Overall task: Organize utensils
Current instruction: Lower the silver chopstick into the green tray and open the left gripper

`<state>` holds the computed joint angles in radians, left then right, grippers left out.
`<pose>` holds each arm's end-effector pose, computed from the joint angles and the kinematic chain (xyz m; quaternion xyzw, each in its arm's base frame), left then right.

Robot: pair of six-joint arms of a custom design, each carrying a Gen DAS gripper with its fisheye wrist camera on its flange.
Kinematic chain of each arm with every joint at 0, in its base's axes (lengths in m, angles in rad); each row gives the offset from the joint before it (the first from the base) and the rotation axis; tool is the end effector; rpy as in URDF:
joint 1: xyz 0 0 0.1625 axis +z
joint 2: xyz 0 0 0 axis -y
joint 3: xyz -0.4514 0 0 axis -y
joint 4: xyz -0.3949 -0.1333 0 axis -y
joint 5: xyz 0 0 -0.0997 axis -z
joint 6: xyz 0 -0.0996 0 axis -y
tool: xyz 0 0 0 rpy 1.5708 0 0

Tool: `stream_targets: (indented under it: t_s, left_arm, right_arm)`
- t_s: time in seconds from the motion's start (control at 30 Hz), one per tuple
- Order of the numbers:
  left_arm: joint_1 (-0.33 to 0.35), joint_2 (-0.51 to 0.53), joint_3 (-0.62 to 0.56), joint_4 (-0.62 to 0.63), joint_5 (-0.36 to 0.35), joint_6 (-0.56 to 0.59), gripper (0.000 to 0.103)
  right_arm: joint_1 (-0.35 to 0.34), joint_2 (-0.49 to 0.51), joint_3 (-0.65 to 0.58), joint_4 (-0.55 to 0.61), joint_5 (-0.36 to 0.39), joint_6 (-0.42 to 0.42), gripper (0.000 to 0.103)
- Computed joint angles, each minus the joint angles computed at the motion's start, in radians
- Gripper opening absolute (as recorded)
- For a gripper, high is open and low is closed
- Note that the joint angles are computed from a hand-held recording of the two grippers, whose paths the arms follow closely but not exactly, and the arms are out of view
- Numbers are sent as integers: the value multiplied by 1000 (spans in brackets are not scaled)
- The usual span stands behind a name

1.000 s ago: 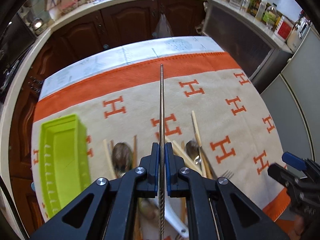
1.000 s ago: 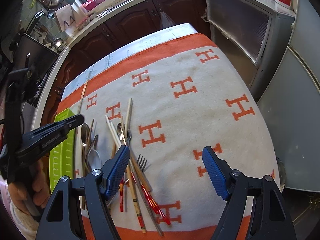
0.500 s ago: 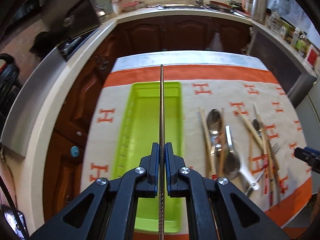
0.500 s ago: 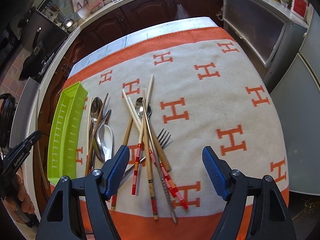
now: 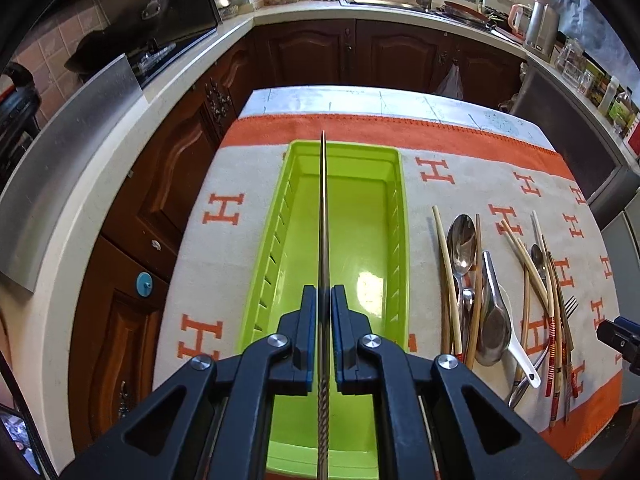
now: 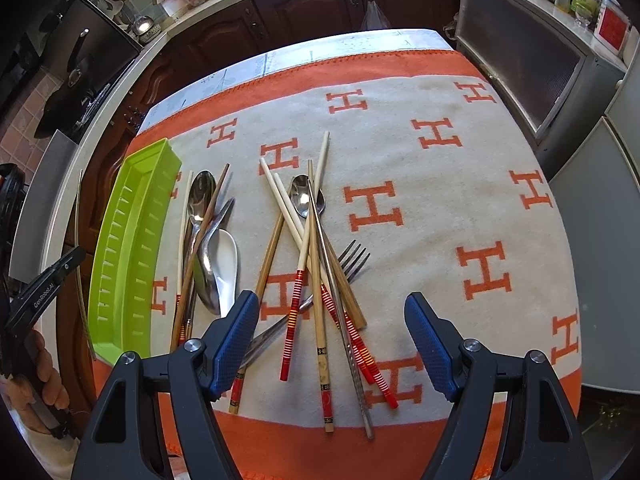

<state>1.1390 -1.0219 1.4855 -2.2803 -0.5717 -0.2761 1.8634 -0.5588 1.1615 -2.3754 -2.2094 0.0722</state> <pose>-0.0952 -0.7253 0.3430 0.0092 0.8731 -0.2658 0.4086 0.3078 -0.7655 0.1196 0.0724 -0.9424 0.1508 0.2898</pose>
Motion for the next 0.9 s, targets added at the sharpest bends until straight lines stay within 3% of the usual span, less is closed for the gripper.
stream_targets:
  t_s: [0.03, 0.1, 0.2, 0.57, 0.9]
  left_arm:
    - [2, 0, -1, 8, -4, -8, 16]
    - [1, -1, 3, 10, 2, -15, 39]
    - [-5, -9, 20, -21, 12, -8, 59]
    - [-27, -44, 68, -30, 17, -36, 72]
    - [-58, -67, 121, -55, 11, -31, 72]
  right_arm:
    - [0, 1, -1, 3, -2, 3, 77]
    - [0, 1, -4, 9, -5, 6, 77]
    - [0, 3, -7, 15, -7, 7, 77]
    - [10, 6, 2, 8, -5, -2, 77]
    - [14, -3, 22, -7, -4, -8, 77]
